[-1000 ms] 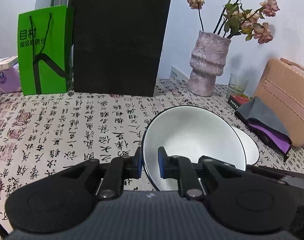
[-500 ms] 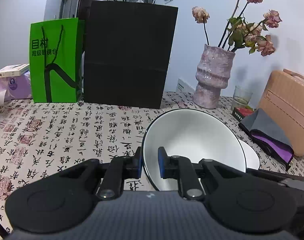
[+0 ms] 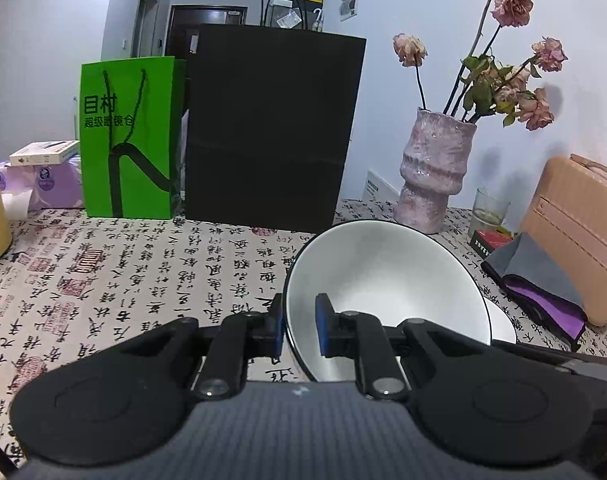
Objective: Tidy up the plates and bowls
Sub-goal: 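Lift the gripped white bowl off the table with both tools, then carry the white bowl with both tools away from the other white bowl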
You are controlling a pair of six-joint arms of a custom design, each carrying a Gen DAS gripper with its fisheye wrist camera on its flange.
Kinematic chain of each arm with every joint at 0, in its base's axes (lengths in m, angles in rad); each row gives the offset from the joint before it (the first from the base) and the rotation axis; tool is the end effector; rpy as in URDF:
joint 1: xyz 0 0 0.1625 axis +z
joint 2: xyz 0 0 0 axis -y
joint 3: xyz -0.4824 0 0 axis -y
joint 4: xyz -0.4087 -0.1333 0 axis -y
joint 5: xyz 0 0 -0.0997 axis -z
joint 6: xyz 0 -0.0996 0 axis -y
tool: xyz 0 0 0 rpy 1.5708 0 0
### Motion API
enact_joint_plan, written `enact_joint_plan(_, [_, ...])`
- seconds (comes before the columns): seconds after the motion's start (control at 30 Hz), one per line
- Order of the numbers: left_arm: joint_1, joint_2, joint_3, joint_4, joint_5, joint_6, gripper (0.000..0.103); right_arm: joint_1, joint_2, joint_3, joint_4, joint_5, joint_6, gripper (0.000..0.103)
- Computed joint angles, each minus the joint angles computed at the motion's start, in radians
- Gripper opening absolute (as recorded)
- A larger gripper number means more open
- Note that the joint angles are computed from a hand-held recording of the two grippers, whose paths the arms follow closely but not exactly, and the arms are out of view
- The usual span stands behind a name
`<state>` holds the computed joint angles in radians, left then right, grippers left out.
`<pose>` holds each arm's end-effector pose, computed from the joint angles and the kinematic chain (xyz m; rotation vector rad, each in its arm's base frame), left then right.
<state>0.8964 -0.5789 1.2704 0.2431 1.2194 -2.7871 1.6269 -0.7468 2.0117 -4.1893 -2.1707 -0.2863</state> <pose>-0.3024 -0.6467 0.0313 1.2092 2.4649 -0.9685 0.1094 -0.5736 0.1801 -0.1474 -2.0343 1.5094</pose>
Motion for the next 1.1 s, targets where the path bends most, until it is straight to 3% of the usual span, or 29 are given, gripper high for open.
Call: enact_joint_plan(1.1, [-0.037, -0.208, 0.249, -0.119, -0.077, -0.024, 0.016, 0.114, 0.033, 0.065, -0.086, -0.017, -0.019, 0.017])
